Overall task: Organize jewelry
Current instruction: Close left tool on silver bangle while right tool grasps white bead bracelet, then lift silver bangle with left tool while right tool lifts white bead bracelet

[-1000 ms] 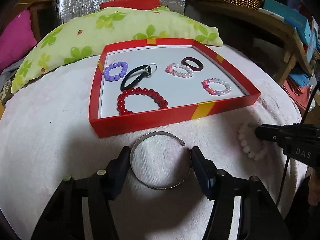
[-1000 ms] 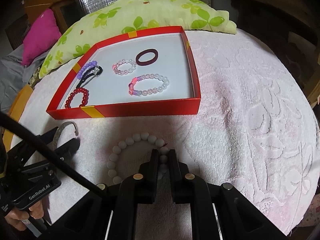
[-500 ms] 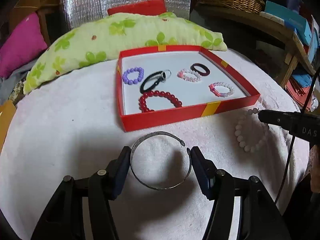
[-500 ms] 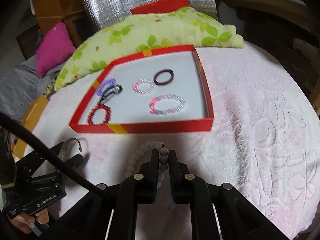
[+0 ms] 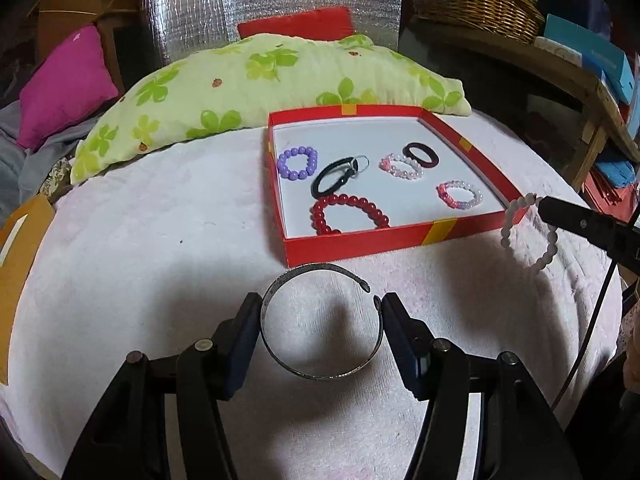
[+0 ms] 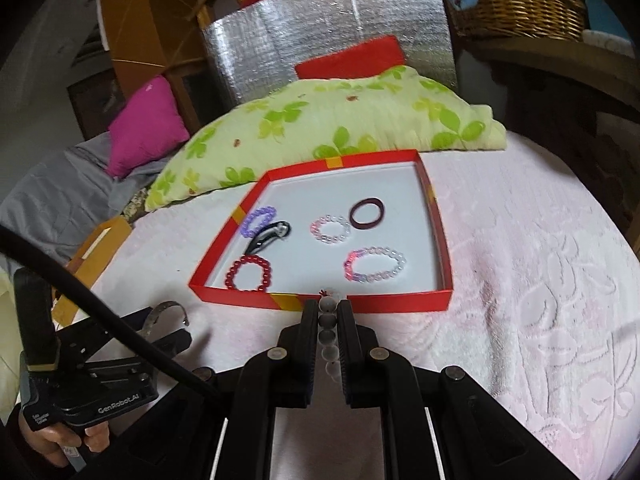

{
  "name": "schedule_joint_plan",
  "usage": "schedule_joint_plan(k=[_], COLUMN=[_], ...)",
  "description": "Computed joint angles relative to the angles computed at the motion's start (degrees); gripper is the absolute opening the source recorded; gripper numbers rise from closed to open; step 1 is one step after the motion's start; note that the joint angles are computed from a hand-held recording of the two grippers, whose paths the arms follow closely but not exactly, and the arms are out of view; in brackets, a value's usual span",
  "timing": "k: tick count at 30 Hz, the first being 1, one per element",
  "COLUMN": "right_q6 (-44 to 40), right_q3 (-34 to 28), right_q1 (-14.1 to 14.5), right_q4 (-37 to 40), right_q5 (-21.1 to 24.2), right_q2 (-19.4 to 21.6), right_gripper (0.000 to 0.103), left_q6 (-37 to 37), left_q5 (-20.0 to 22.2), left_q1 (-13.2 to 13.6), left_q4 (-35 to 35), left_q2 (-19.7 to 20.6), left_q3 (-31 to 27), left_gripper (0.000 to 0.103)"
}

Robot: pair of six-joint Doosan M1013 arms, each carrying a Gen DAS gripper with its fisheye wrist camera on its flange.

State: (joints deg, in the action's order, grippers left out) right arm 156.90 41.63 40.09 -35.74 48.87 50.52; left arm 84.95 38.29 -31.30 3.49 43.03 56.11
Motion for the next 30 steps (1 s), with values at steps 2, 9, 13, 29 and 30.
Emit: schedule_joint_plan(k=[2, 9, 13, 29, 30], right_q6=[-0.73, -3.69, -0.57, 4.01, 4.51], right_q3=[-0.32, -4.28, -1.32, 2.75, 2.96], right_q1=[0.04, -0.88, -1.31, 0.23, 0.28], right_q4=[0.56, 7.57, 7.62, -2.65, -3.19], right_q5=[0.03, 7.45, 6.17, -3.77, -4.0], right_q2=[0.2, 2.53, 1.05, -1.54, -1.66], right_gripper=[0.011, 0.011, 0.011, 0.011, 0.011], left_q6=[-0.4, -0.95, -1.86, -5.73, -6.07], left_q5=[-0.32, -0.45, -1.18, -3.15, -3.37], left_q1=[-0.02, -0.15, -0.28, -0.82, -0.9], left_q4=[0.54, 1.39, 2.84, 7.82, 8.26], left_q2=[-0.09, -0.12, -0.39, -0.99, -1.1], left_q3=[0.1, 0.18, 0.64, 1.25, 1.29], left_gripper=[0.062, 0.063, 0.063, 0.063, 0.063])
